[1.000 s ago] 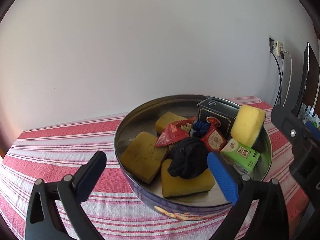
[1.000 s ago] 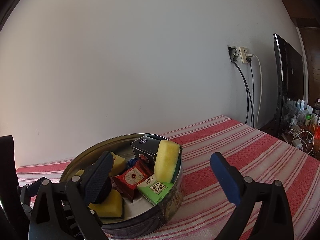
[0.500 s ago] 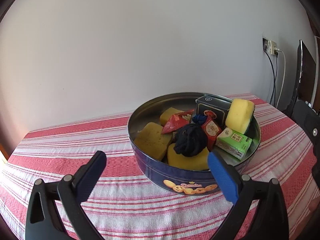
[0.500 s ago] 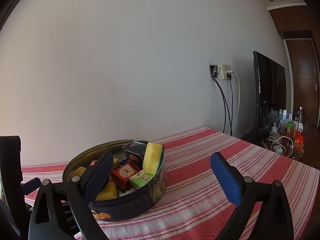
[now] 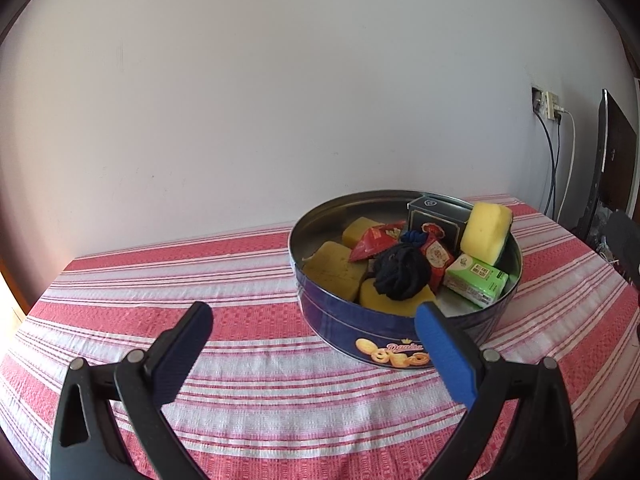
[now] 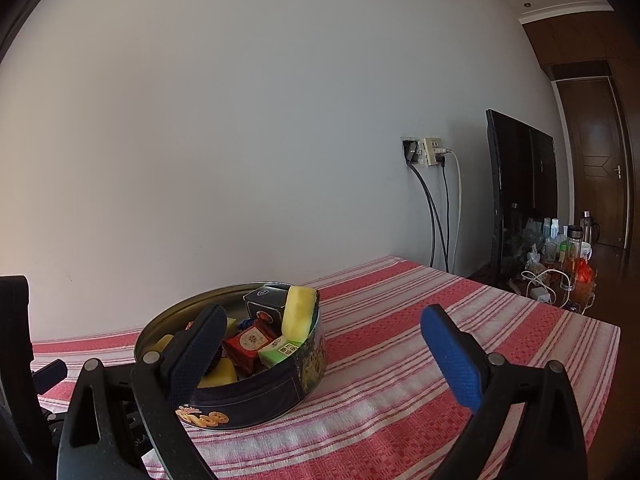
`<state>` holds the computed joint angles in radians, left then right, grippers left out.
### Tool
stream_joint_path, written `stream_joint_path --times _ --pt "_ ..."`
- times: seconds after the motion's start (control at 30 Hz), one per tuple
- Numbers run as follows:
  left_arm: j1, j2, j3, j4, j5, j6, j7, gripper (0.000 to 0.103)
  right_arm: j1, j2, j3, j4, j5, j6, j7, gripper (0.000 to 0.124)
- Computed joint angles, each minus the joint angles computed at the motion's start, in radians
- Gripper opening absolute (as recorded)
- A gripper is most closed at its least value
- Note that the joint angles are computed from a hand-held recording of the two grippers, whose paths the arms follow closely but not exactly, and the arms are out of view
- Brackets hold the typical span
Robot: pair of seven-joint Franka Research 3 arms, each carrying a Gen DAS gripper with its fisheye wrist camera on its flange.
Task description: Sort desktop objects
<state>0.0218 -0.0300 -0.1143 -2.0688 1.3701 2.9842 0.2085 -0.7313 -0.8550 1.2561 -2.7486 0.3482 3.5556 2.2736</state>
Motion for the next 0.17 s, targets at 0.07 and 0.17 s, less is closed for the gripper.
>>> stream_joint_path --times 0.07,0.17 --pt "0.002 -0.009 0.0 -0.003 0.025 0.0 -0.025 0.102 0.006 0.009 -0.006 0.0 -0.005 0.0 -0.004 0.099" --pt "0.005 -0.017 -0.001 -0.002 0.054 0.011 -0.049 0.102 0.009 0.006 -0.005 0.002 -0.006 -0.01 -0.004 0.099"
